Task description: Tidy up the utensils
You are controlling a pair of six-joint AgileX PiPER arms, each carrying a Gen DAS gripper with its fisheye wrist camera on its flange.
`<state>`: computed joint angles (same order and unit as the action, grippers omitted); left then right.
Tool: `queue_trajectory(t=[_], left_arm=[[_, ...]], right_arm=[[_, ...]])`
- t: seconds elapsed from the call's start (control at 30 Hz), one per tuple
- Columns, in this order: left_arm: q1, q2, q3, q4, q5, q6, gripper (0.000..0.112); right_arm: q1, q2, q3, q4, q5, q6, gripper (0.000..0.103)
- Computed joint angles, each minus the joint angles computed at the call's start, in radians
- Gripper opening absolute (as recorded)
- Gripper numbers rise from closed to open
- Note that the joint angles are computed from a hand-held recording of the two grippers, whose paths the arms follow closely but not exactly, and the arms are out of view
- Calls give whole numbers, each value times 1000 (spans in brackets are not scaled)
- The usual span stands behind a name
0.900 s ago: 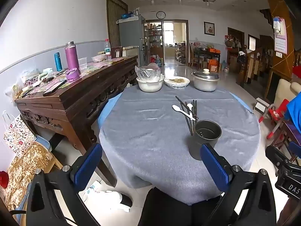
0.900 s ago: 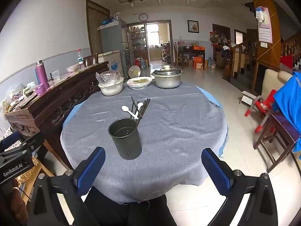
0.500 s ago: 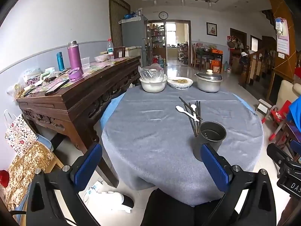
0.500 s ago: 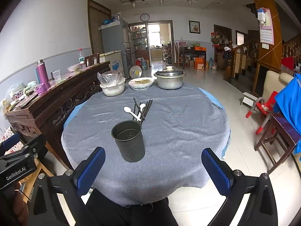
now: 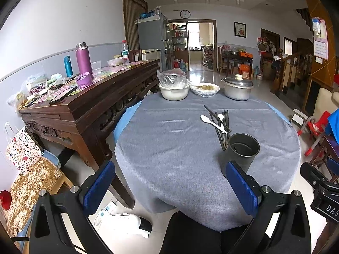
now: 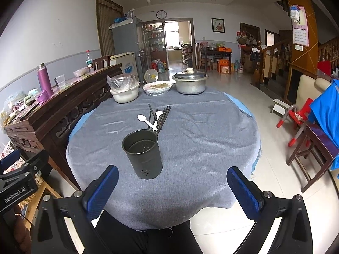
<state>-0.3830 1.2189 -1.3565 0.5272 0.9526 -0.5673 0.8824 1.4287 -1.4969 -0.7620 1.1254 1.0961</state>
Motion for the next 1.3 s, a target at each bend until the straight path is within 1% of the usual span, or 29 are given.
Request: queue_trajectory(t=[0.23, 0.33, 0.5, 0.57, 0.63, 0.77, 0.97, 1.03, 1.1, 1.13, 1.17, 1.23, 1.27, 1.3], left_arm=[[5, 19, 1, -6, -8, 3, 103], [9, 29, 0, -9, -12, 5, 103], [19, 41, -6, -19, -15, 14, 103], [21, 47, -7, -19, -16, 15, 103], [21, 50, -9, -18, -15, 14, 103], [24, 61, -14, -21, -16, 16, 103], [54, 100, -43, -54, -29, 59, 103], [96, 129, -77, -103, -41, 113, 103], [178, 190, -157, -244, -44, 243, 103], [202, 219, -193, -291, -36, 285, 103], [248, 277, -263, -368, -20, 355, 103], [303, 388, -397, -462, 28, 439, 103], [317, 442, -463, -482, 59, 451, 103], [336, 518, -561, -511, 104, 464, 103]], right_arm=[[-27, 15, -25, 56, 7, -34, 103], [-38, 19, -26, 67, -3, -37, 103], [-38, 19, -14, 52, -20, -23, 103], [-40, 20, -7, 44, -32, -14, 103], [-47, 18, 2, 41, -61, 5, 103], [-46, 23, 3, 29, -57, -3, 103], [-97, 28, 1, 68, -126, -7, 103], [-142, 32, -14, 116, -159, -48, 103], [-214, 47, -46, 193, -195, -119, 103], [-262, 62, -71, 258, -212, -181, 103], [-329, 86, -108, 357, -236, -265, 103], [-421, 136, -171, 479, -259, -372, 103], [-478, 194, -243, 566, -250, -458, 103], [-510, 250, -313, 616, -219, -522, 103]])
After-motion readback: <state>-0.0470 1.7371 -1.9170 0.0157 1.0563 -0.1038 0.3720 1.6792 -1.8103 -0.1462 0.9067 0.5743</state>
